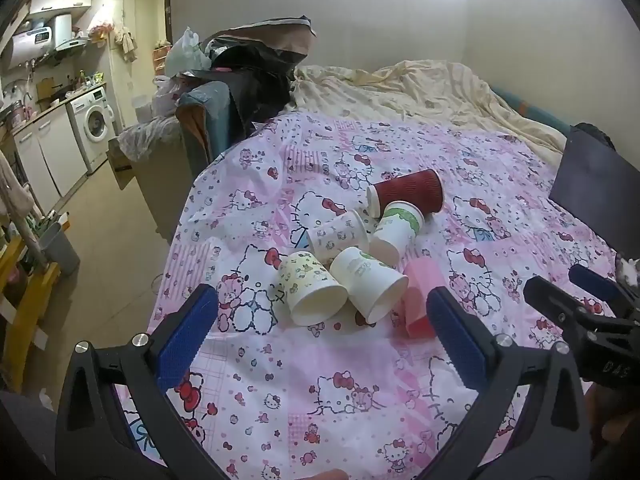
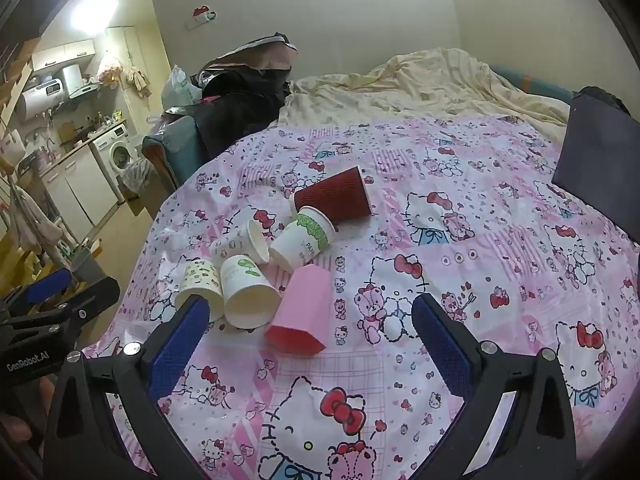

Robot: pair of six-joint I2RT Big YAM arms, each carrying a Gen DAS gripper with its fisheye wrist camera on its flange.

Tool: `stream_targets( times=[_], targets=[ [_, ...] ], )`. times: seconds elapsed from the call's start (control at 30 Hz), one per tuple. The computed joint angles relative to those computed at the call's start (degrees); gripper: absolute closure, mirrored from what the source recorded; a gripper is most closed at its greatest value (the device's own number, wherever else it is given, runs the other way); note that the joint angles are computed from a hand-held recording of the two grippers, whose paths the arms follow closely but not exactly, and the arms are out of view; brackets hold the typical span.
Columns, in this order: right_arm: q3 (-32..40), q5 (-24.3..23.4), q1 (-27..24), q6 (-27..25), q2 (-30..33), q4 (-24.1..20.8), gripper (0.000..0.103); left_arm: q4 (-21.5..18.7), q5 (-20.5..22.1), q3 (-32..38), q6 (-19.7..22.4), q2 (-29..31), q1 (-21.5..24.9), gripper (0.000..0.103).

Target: Flip cup upside down

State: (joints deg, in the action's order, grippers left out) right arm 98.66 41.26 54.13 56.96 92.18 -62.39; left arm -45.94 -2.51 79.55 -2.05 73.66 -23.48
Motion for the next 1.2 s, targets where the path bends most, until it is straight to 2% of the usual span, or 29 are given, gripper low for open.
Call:
stream_targets(
  times=[0.13,0.17,0.47,1.2],
  targets=[
    [0.06,0.08,0.05,0.15,0.03,-0.09,0.0,-0.72,-1.03,-0.06,0.18,-0.32,-0.78,0.0],
    [0.12,0.09,0.05,0.19,0.07,-0.19,0.0,-0.44,0.26,0.34,-0.56,0.03,-0.05,0.0],
    [-0.2,0.09,0.04,0.02,-0.1,0.24,0.0,-0.08,0.77,-0.07,0.02,-0.1,0.25,0.0],
    [0.18,0.15,0.15,0.01,0.1,0.11,0.0,-0.16,0.64,0.24,0.03,0.16,0.02,0.0]
  ],
)
